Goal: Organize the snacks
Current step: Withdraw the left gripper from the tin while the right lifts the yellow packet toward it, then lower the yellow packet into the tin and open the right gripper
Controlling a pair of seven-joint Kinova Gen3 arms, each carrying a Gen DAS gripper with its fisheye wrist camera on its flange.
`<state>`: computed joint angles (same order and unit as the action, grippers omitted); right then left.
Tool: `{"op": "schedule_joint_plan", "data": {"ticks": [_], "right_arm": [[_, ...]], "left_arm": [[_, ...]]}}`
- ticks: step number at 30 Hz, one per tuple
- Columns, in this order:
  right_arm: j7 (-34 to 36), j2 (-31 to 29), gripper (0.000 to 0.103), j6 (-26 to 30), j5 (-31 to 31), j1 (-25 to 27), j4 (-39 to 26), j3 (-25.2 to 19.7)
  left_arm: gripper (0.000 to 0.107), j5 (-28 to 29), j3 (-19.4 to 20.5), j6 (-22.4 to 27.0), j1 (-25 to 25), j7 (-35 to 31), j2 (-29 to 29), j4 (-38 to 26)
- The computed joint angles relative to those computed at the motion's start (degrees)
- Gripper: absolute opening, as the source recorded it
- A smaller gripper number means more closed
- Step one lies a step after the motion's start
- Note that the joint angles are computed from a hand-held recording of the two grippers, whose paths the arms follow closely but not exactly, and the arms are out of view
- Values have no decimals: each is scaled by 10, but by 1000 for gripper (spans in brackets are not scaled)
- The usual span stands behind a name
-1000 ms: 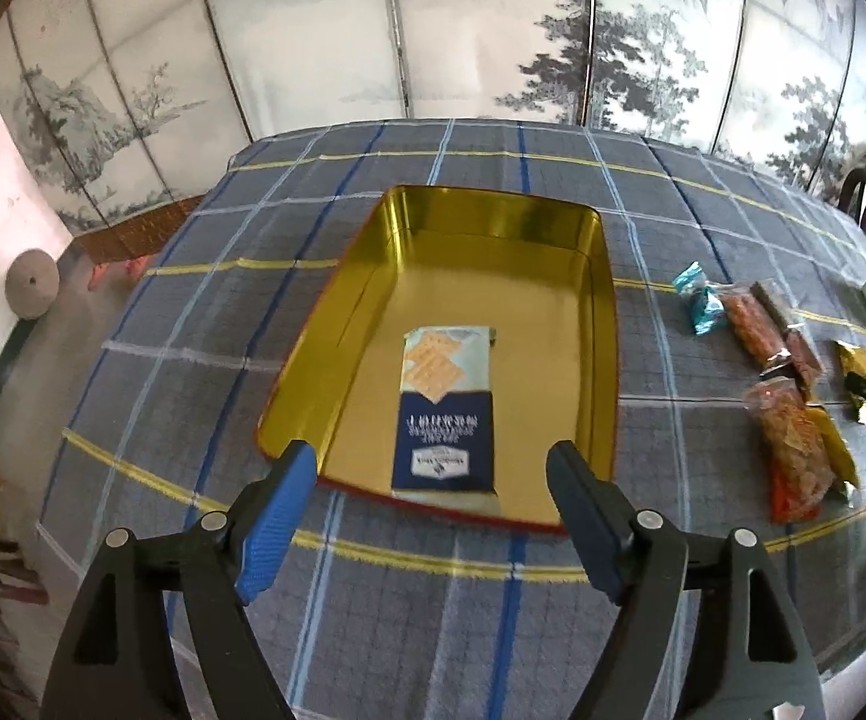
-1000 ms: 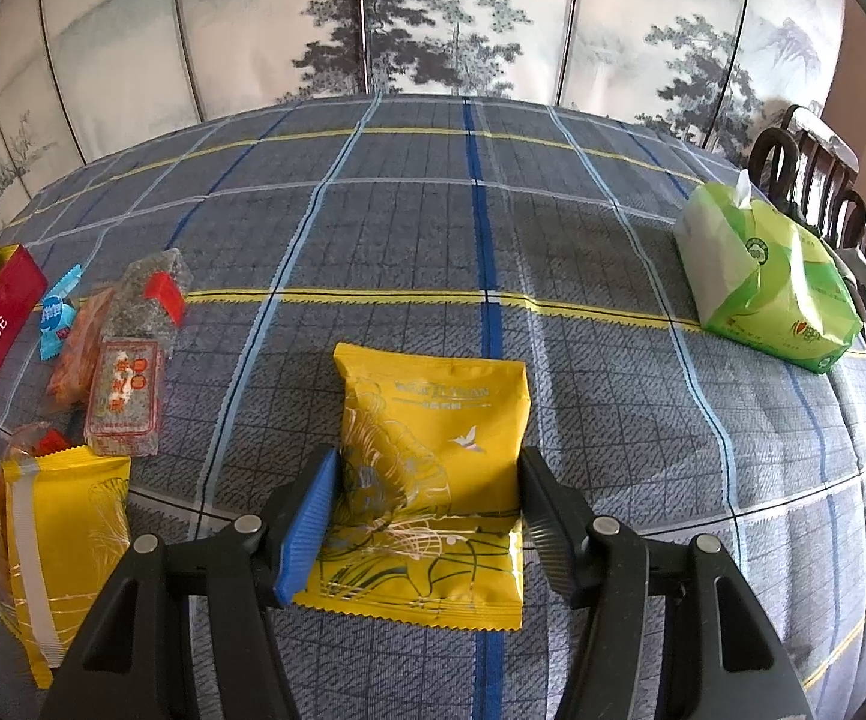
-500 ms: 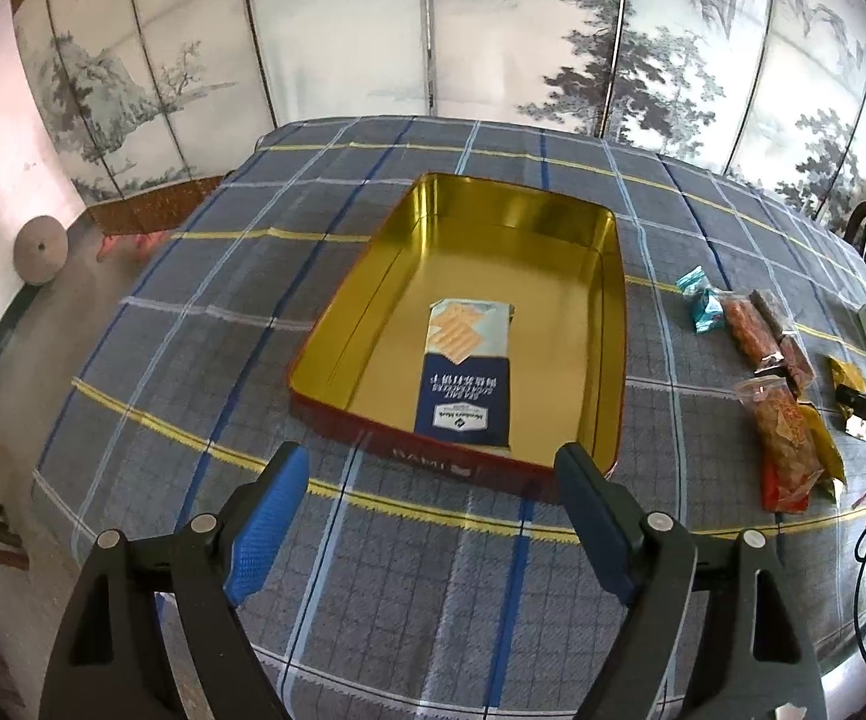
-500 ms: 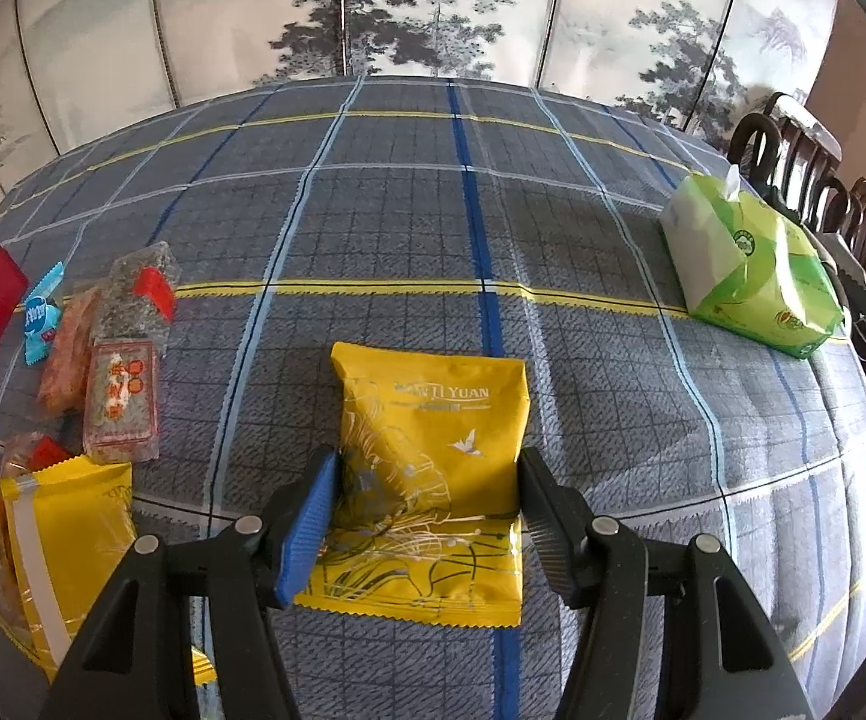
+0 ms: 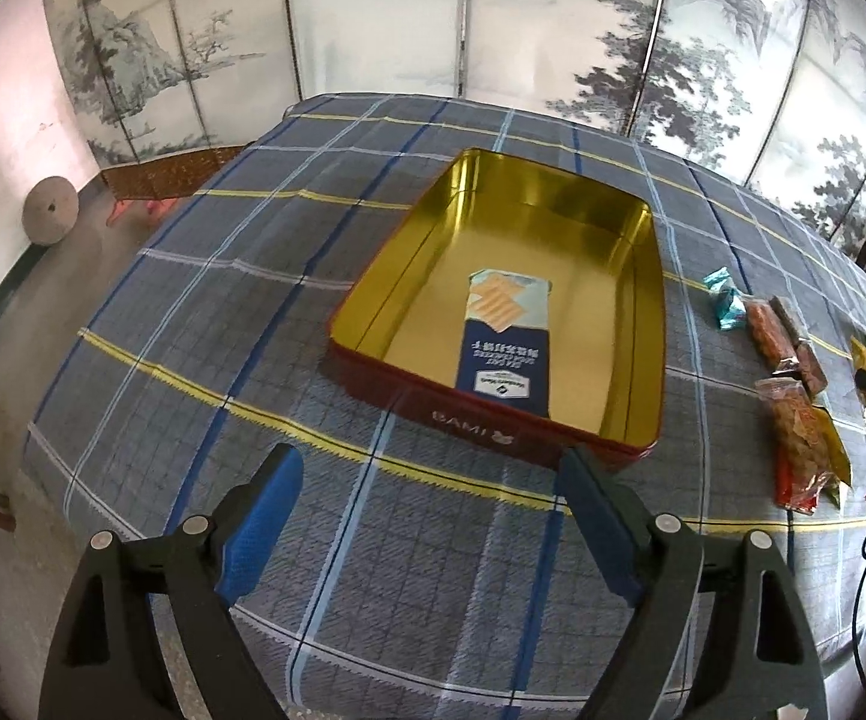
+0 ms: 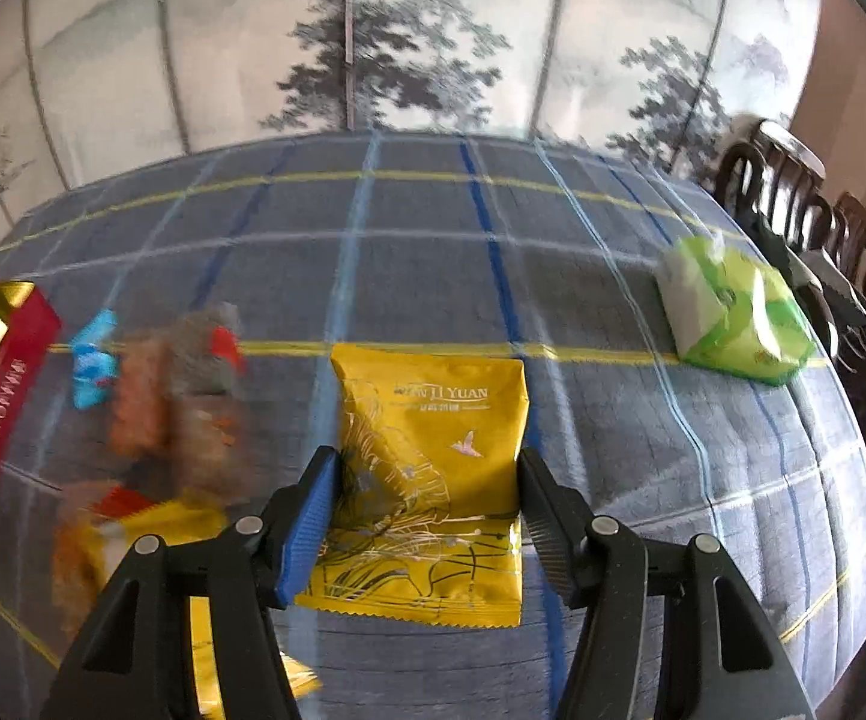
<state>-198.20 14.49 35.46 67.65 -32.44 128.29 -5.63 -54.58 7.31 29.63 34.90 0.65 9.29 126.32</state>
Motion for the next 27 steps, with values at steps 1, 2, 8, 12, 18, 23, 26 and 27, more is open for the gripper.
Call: {"op": "schedule_joint_plan", "data": {"ticks": [1, 2, 8, 12, 18, 23, 26, 27], "right_arm": [[1, -3, 61, 4, 0, -5, -4, -3], [4, -6, 61, 6, -2, -9, -8, -7], [6, -12, 61, -2, 2, -45, -43, -30], [7, -3, 61, -22, 5, -73, -70, -38], [41, 30, 61, -51, -8, -116, -132, -37], [102, 72, 61, -59, -34, -155, -194, -24], [133, 96, 61, -61, -60, -172, -225, -17], [143, 104, 61, -62, -68, -176, -235, -13]], "left_arm": [[86, -2, -1, -2, 0, 5, -1, 3], [87, -3, -3, -6, -1, 11, -4, 7], [89, -12, -3, -7, -7, 41, -13, 22], [90, -22, 1, 2, -13, 71, -22, 32], [91, -21, 13, 10, -34, 86, -39, 48], [91, -13, 23, 13, -54, 86, -55, 63], [91, -7, 27, 14, -68, 86, -66, 72], [91, -7, 29, 13, -73, 86, -69, 76]]}}
